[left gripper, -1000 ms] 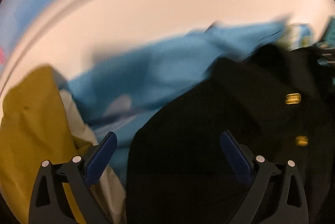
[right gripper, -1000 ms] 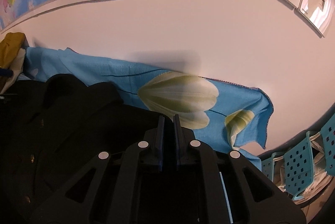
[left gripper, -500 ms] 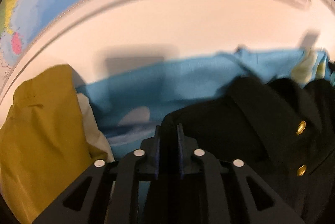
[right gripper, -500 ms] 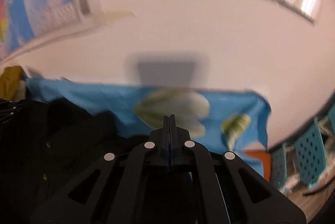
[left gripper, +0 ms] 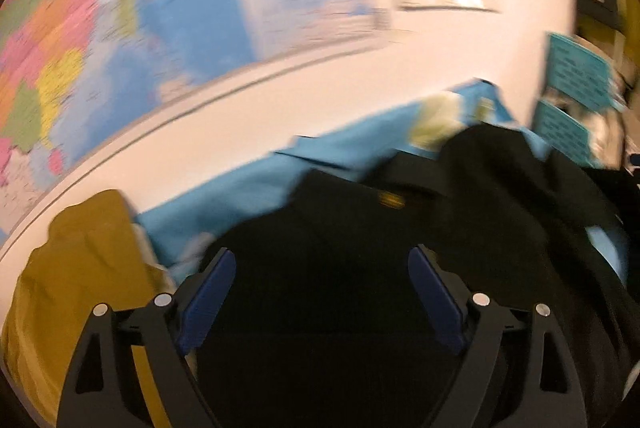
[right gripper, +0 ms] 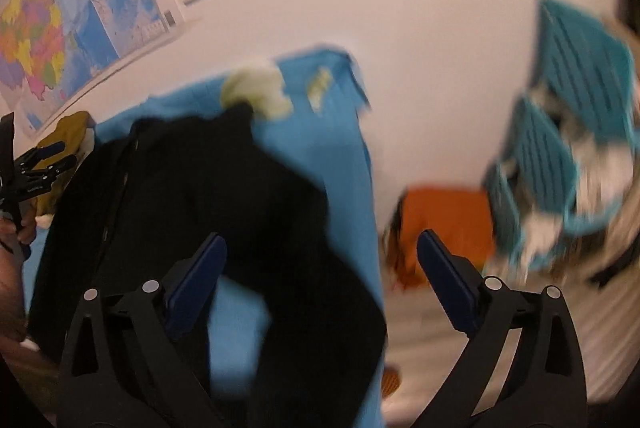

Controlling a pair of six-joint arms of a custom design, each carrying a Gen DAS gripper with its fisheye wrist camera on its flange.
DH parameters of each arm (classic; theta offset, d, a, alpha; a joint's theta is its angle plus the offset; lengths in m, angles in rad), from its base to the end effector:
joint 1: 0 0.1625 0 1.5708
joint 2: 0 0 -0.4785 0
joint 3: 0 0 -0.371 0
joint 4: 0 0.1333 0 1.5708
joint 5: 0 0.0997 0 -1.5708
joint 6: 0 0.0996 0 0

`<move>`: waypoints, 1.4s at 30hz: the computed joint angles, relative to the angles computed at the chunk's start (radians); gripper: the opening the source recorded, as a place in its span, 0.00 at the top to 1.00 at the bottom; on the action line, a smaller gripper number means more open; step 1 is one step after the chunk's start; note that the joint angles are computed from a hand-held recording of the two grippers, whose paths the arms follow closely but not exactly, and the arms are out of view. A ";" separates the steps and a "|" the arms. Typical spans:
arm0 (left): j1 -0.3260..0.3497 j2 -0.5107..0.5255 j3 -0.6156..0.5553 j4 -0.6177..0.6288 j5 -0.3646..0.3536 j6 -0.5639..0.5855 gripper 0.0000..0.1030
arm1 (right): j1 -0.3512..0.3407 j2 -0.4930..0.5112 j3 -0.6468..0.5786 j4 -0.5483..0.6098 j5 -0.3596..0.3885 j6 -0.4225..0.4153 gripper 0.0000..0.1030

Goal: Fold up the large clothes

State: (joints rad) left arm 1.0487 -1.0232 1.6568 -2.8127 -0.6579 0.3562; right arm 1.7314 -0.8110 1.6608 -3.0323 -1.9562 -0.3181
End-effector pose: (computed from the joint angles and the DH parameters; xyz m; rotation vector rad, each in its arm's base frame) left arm -0.1476 -0.6820 0.3584 0.6198 2.1061 -0.7670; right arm 0.2080 -0.6847 0.2124 0.4623 -2.5726 0.7812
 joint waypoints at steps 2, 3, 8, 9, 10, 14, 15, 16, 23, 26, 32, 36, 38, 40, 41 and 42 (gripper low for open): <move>-0.018 -0.014 0.028 0.072 -0.042 -0.041 0.17 | -0.033 -0.042 0.092 -0.001 0.076 0.052 0.06; -0.027 -0.008 0.041 0.072 -0.050 -0.037 0.17 | -0.037 -0.042 0.114 -0.012 0.085 0.055 0.06; -0.048 0.007 0.099 0.063 -0.118 -0.048 0.17 | -0.037 -0.044 0.164 -0.035 0.093 0.041 0.89; -0.050 -0.003 0.102 0.089 -0.133 -0.063 0.17 | -0.042 -0.061 0.179 -0.058 0.112 0.052 0.89; -0.053 -0.010 0.108 0.099 -0.139 -0.068 0.17 | -0.057 -0.094 0.210 -0.104 0.171 0.069 0.90; -0.073 -0.030 0.162 0.080 -0.162 -0.041 0.16 | -0.136 -0.260 0.361 -0.374 0.443 0.194 0.91; -0.079 -0.038 0.171 0.088 -0.168 -0.045 0.16 | -0.146 -0.279 0.378 -0.408 0.459 0.216 0.91; -0.080 -0.040 0.175 0.098 -0.185 -0.048 0.16 | -0.153 -0.296 0.389 -0.428 0.452 0.244 0.91; -0.081 -0.009 0.183 0.153 -0.271 -0.084 0.16 | -0.198 -0.296 0.409 -0.297 0.500 0.336 0.90; -0.084 -0.011 0.193 0.147 -0.301 -0.083 0.16 | -0.193 -0.303 0.417 -0.268 0.580 0.329 0.88; -0.066 -0.059 0.197 0.138 -0.390 -0.106 0.15 | -0.065 -0.296 0.350 -0.165 0.639 0.261 0.79; -0.034 -0.112 0.195 0.119 -0.455 -0.139 0.15 | 0.037 -0.223 0.225 -0.055 0.650 0.208 0.73; -0.018 -0.140 0.200 0.102 -0.478 -0.151 0.15 | 0.080 -0.167 0.148 0.012 0.660 0.171 0.73; -0.002 -0.172 0.213 0.075 -0.481 -0.163 0.14 | 0.120 -0.078 0.039 0.110 0.683 0.137 0.76; 0.004 -0.183 0.217 0.068 -0.479 -0.167 0.14 | 0.139 -0.031 -0.016 0.155 0.678 0.122 0.79; 0.012 -0.196 0.223 0.061 -0.472 -0.179 0.13 | 0.148 0.002 -0.052 0.193 0.675 0.108 0.79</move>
State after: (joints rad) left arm 1.0609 -1.2195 1.8798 -2.7517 -1.1295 0.1776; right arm 1.8798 -0.8090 1.6086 -2.8394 -1.2810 -0.2100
